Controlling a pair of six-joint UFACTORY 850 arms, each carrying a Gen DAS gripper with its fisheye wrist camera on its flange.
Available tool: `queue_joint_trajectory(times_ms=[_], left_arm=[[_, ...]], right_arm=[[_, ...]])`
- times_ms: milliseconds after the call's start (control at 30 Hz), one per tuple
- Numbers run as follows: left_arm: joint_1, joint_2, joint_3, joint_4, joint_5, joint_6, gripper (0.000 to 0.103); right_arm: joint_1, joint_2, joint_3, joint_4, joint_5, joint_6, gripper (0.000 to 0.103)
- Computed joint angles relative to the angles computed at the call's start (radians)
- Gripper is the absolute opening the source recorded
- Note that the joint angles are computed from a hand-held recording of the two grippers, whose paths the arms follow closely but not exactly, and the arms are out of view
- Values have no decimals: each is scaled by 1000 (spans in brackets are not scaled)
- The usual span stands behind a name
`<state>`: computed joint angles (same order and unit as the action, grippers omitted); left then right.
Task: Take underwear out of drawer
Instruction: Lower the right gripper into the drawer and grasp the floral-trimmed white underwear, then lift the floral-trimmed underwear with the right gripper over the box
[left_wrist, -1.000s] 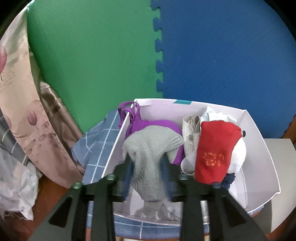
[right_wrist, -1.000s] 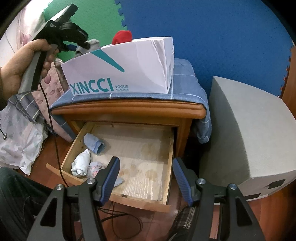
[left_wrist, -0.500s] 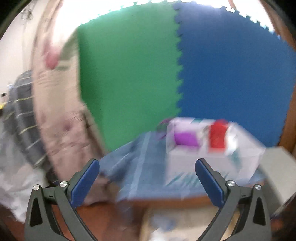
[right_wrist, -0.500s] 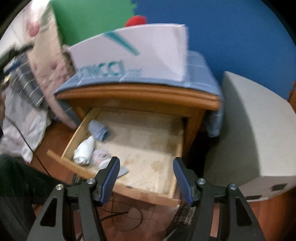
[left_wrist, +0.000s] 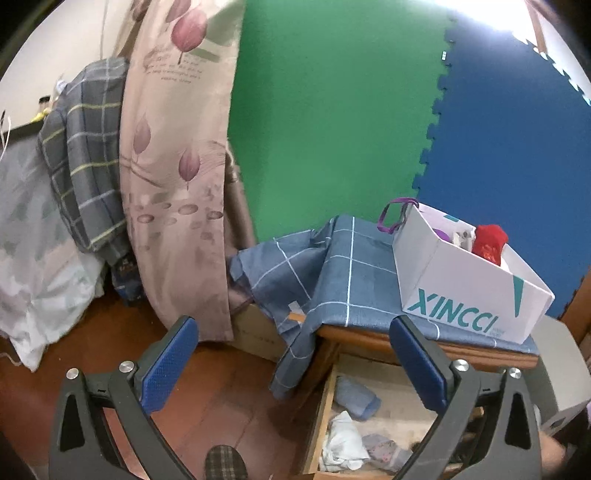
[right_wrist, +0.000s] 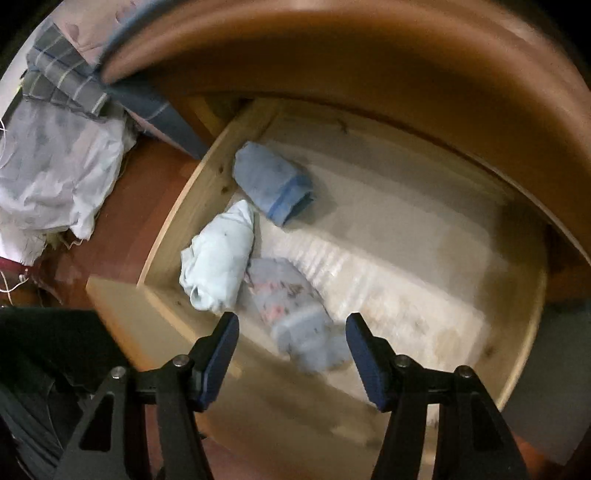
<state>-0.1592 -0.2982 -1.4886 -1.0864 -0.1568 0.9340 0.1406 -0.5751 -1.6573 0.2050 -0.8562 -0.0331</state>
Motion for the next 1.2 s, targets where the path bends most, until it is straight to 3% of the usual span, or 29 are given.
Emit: queue_joint_trajectory(times_ms=[100,233,367,633,733,767,867,1033,1133,1200], left_arm=[[10,-3,0,-62,-13,69,103],[20,-16,-20,-1,-48,-14,103],[19,-24,-33,16,-67,-46,103],[5,-23,-30,21,-61,-24,103],[1,-22,-28,37,-49,-36,103],[2,-23,-29,40,-49,-39,103],[1,-21,-26,32,-37,-28,103],[1,-24,-27,47,-29,-46,103],[-5,-21,-23,60,-15,-54,103],[-12,-23,-25,115,-11,-101,103]], right_arm=[[24,-76,-80,-92,-70,21,62],[43,-140,-129,-94,-126,25,62],[51,-200,-198,-103,-210,55,47],[76,-315,-355,-152,-422,42,47],[94,-331,-379,-198,-454,43,29],[96,-330,-381,-196,-455,43,20],[102,-261,-304,-214,-367,68,14],[88,-11,-53,-196,-150,95,13],[65,146,67,-162,-53,121,13],[53,192,79,-169,-28,149,13]])
